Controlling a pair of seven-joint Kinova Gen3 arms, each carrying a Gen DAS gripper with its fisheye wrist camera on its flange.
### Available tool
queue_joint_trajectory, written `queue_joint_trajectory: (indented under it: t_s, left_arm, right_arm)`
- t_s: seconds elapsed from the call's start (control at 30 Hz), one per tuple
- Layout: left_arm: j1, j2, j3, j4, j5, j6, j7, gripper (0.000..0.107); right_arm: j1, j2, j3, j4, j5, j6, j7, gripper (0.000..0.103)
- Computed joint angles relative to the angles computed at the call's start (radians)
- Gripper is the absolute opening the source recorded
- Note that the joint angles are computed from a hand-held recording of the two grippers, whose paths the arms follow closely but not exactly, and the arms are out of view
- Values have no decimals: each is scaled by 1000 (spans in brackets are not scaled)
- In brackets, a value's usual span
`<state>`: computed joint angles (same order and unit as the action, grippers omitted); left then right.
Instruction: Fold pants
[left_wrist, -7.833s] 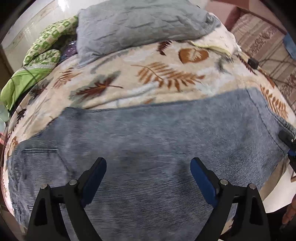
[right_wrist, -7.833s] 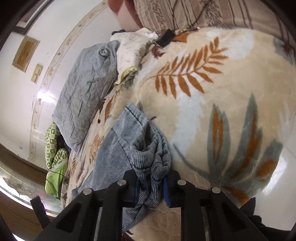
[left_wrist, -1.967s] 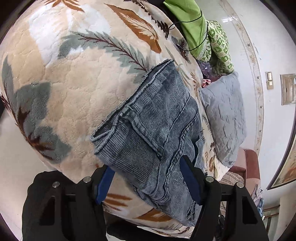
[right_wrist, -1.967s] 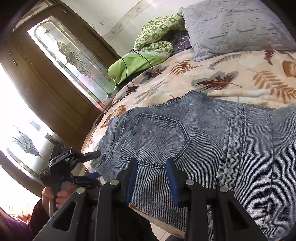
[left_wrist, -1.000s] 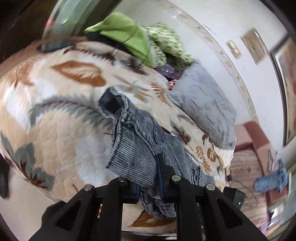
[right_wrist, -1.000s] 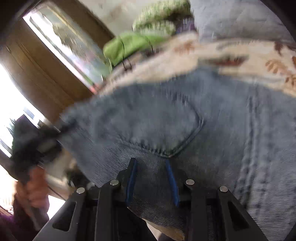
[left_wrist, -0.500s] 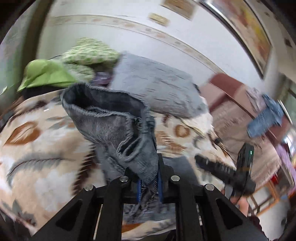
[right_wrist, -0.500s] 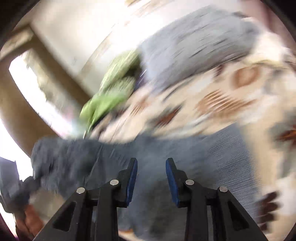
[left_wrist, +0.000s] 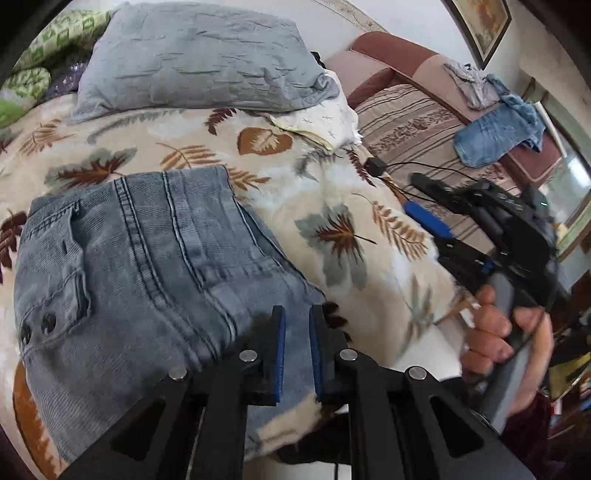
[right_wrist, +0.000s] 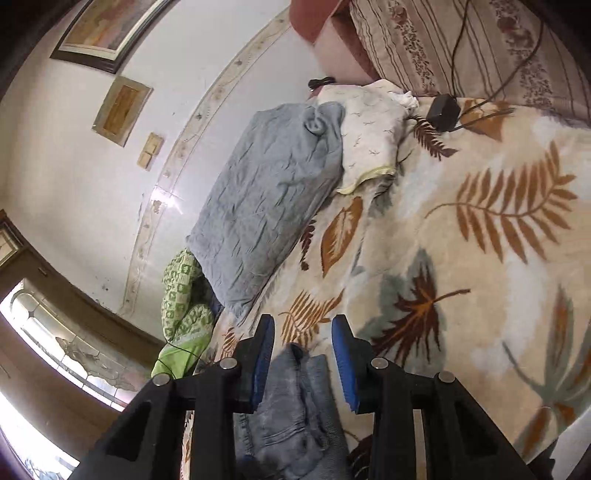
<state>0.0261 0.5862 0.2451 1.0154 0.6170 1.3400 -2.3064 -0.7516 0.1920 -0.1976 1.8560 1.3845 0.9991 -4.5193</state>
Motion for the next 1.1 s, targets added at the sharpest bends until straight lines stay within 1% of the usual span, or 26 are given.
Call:
queue_joint_trajectory:
  t_s: [0.03,0.07,0.1,0.13,0.17,0.2,0.23,0.3,0.33,0.4,0.47,0.53,0.6,0.73,0.77,0.8,0.83,0.87,0.9,0.93,1.0,1.1]
  left_arm:
    - [-15,-8,1,1,5,1,-15,18]
    - [-37,-18,4,1,19,1,-35,26]
    - [-60,-26,3,1,36,-7,-50,31]
    - [-76,-37,-2,8,50,-28,-60,42]
    - [-99,-53,-11,20,66,-55,-70,49]
    - [-104,-56,-14,17,69,-72,-68,50]
    - [-113,-61,-20,25,69,-89,-78,50]
    - [-118,-77,-46,44,42,-149,-84,50]
    - [-117,-74,-53,45,28,-163,-76,50]
    - [-106,-56,-82,19,-29,-171,-17,50]
    - [-101,-26,-93,-17,-78,-161,31,50]
    - [-87,0,-104,-41,-127,-145,82,50]
    - [-107,14,-83,-44,-134,-115,86,50]
    - [-99,-1,-66,11,-157,-140,44,50]
    - [-100,-6,-63,26,-155,-153,32,50]
    - [-94,-9,-63,36,-156,-166,31,50]
    - [-95,-9,-61,42,-155,-172,25,50]
    - [-100,-6,-59,39,-153,-167,17,50]
    - [-103,-5,-58,38,-152,-165,10,50]
    - [-111,-6,-57,38,-151,-157,-1,49]
    - [-119,-3,-53,38,-149,-152,-29,49]
    - [-118,4,-60,25,-157,-138,-40,48]
  right_arm:
    - [29,0,-15,-3,-2,-30,21,36]
    - [75,8,-45,-20,-1,-68,59,36]
    - [121,6,-81,-26,-13,-109,99,36]
    - [168,19,-118,-45,-17,-149,140,36]
    - [214,34,-160,-65,-28,-190,181,37]
    - [260,57,-200,-91,-43,-231,221,46]
    - [307,77,-238,-114,-62,-271,262,58]
    - [393,121,-330,-154,-77,-315,343,63]
    - [428,143,-376,-171,-77,-320,384,63]
    - [500,185,-469,-200,-86,-338,465,64]
    - [561,228,-561,-234,-116,-314,547,64]
    - [600,289,-654,-286,-140,-237,628,69]
    - [632,349,-742,-340,-148,-155,709,72]
    - [612,424,-831,-432,-153,7,872,72]
    - [597,436,-842,-456,-159,46,913,71]
    - [588,440,-844,-479,-182,69,953,64]
    - [575,435,-829,-495,-221,76,994,50]
    - [553,426,-794,-508,-261,75,1034,42]
    - [531,411,-754,-513,-301,59,1062,23]
    - [526,397,-731,-506,-331,26,1074,22]
    - [486,364,-662,-503,-403,-30,1116,20]
    - [442,324,-597,-467,-427,-117,1098,20]
